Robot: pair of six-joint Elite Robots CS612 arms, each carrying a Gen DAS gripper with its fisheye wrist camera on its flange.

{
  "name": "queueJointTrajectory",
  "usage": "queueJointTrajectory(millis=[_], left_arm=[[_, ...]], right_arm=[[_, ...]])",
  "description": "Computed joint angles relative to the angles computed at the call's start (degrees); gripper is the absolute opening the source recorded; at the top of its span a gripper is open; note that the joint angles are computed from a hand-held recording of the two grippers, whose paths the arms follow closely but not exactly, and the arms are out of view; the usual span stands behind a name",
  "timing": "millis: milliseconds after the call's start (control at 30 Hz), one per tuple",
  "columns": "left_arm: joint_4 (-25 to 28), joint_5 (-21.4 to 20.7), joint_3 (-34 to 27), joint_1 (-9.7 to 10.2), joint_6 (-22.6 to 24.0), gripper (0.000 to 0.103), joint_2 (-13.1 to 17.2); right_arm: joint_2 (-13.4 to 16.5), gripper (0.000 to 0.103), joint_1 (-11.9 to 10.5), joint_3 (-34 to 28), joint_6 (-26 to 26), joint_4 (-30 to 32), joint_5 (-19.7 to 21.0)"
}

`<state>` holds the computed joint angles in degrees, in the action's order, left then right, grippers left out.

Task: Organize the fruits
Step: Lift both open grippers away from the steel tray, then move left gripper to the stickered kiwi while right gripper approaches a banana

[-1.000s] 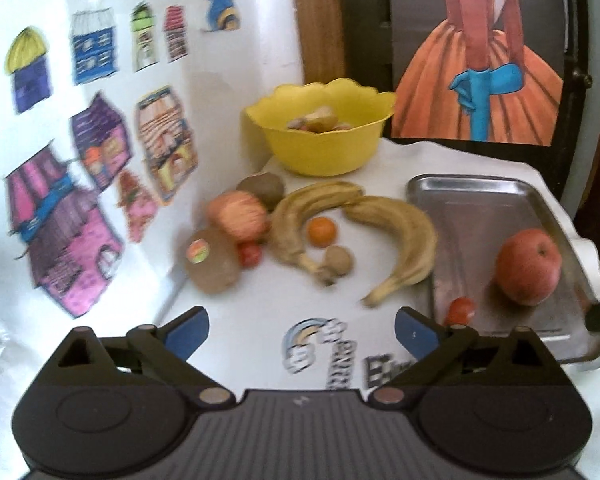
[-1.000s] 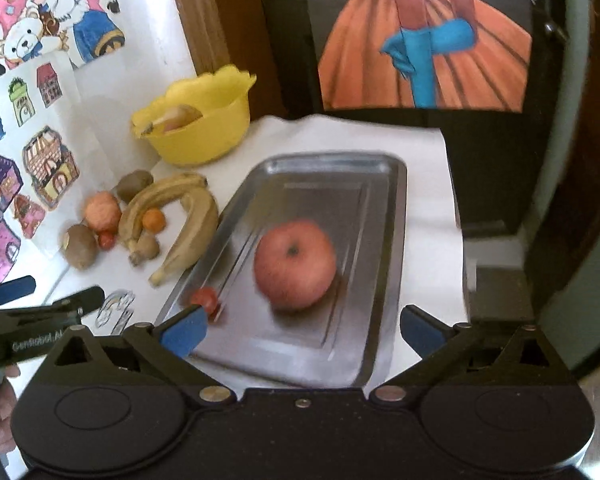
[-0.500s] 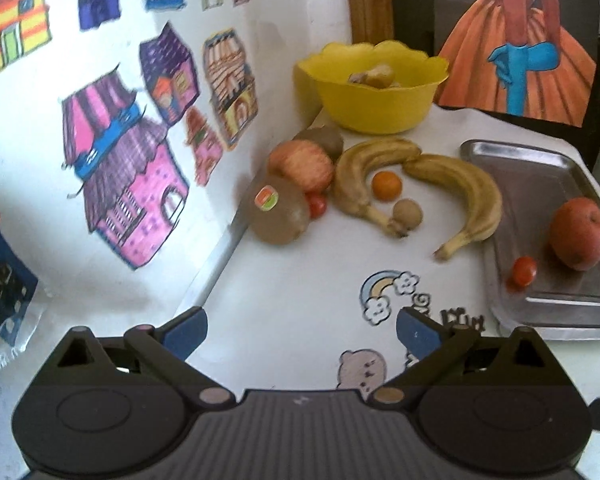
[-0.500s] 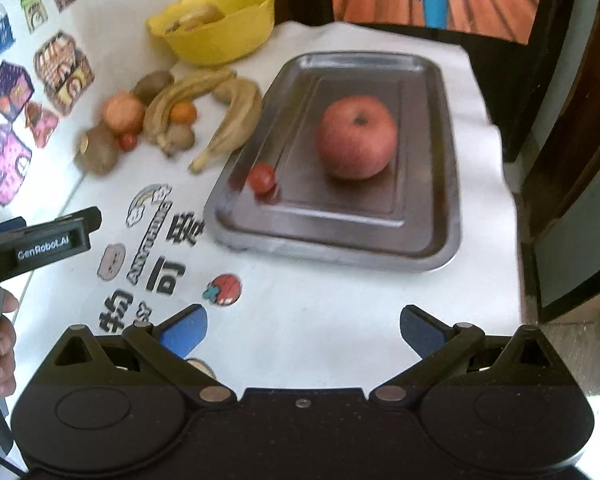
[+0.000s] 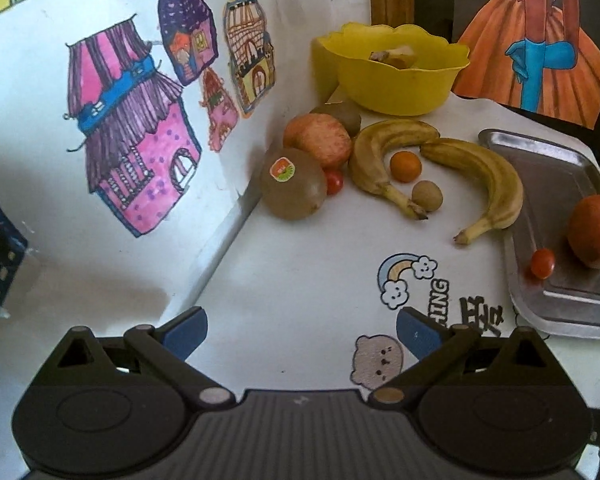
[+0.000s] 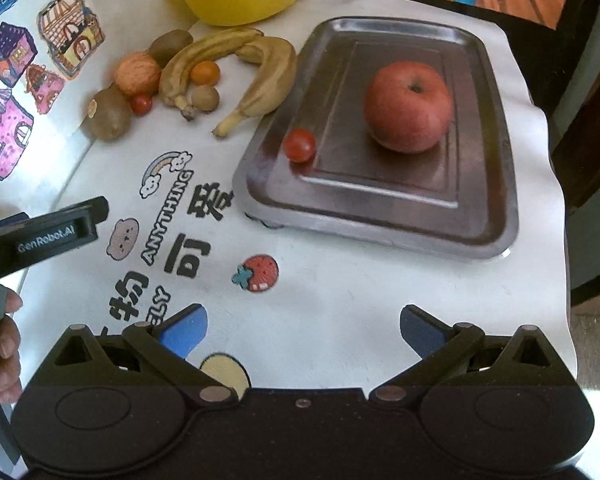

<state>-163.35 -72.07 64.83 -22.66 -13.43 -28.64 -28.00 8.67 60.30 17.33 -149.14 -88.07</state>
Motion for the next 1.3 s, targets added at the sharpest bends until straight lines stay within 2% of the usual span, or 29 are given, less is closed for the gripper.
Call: queueJointTrajectory(millis=[133, 400, 500, 633, 833, 967, 1100, 1300], left_arm=[[-0.04, -0.64, -1.07, 0.02, -0.7, 0.102, 0.53], [-0.26, -0.65, -4.78, 0.15, 0.22, 0.102, 2.58], [0.17, -0.37, -6.71, 0.17, 0.21, 0.102, 3.65], [0.83, -0.18, -9.15, 0.29, 0.08, 0.102, 5.03], [2.27, 0.65, -13.57, 0.3, -2.05, 0.102, 7.5], [3.34, 1.83, -16.62, 0.32, -3.28, 0.102, 9.23], [7.04, 3.39, -20.84, 0.34, -7.39, 0.102, 11.19], [9.92, 4.83, -25.95, 0.4, -9.3, 0.102, 13.89]], right_arm=[[0.63, 0.102, -0.11, -1.12, -0.71, -2.16, -0.61], [2.65, 0.102, -0.76, -2.23, -3.55, -15.95, -2.48], [3.96, 0.102, -1.02, -4.62, -5.93, -16.9, -2.55], [5.98, 0.102, -1.52, -8.16, -10.9, -18.52, -0.49], [10.55, 0.097, -2.47, -17.61, -16.21, -14.74, 5.17], [14.79, 0.092, -2.47, -26.09, -19.58, -11.43, 5.35], [19.59, 0.091, -2.49, -35.71, -21.96, -6.08, 4.96], [25.14, 0.084, -2.63, -46.73, -22.14, 1.92, 5.3]])
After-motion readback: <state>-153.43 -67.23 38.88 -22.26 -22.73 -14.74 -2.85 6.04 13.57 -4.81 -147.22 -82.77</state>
